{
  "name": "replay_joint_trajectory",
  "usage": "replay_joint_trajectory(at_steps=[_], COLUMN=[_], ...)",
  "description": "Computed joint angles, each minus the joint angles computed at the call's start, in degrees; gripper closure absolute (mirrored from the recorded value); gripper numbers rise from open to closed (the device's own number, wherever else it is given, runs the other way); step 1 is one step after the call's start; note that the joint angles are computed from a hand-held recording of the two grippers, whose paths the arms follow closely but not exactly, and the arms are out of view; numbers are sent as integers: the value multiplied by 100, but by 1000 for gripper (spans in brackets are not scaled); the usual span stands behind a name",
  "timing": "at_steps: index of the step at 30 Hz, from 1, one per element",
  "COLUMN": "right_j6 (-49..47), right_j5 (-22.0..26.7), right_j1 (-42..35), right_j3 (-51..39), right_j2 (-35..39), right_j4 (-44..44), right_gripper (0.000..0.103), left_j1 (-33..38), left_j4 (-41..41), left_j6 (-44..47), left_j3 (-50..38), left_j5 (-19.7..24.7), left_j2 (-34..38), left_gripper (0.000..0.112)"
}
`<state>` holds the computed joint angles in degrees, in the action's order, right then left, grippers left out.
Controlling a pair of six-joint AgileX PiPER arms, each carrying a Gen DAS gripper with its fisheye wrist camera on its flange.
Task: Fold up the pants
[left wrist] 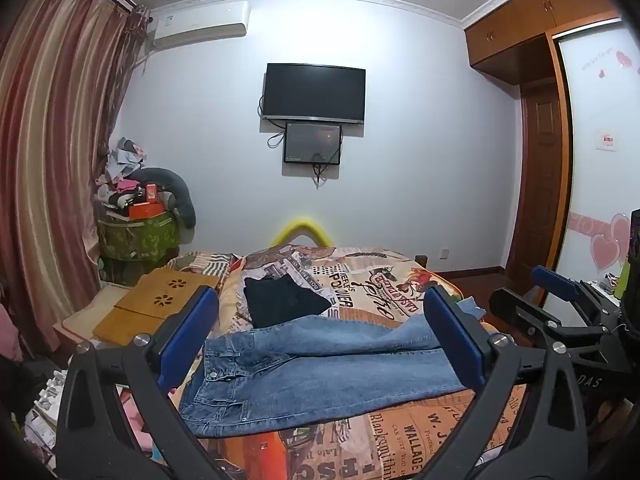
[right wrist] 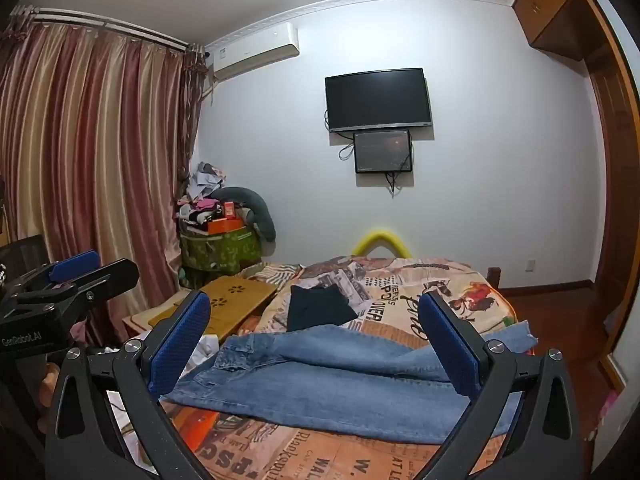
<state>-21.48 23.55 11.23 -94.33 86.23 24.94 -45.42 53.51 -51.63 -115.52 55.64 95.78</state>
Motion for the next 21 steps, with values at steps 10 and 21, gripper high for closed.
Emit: replay_joint_trajectory(at_steps=[10, 21], right_j6=[127, -41], right_j5=[15, -14], right_j1=[19, -77], right_j3=[-2, -64], right_j2=[22, 135], right_j4=[-161, 15], right_gripper=[0, 0], left_j1=[127, 95], left_j4=[-9, 90], left_j6=[-109, -57], left_j3=[135, 52], left_j5=[-138, -120], left_j2=[-30, 53], left_gripper=[9, 9])
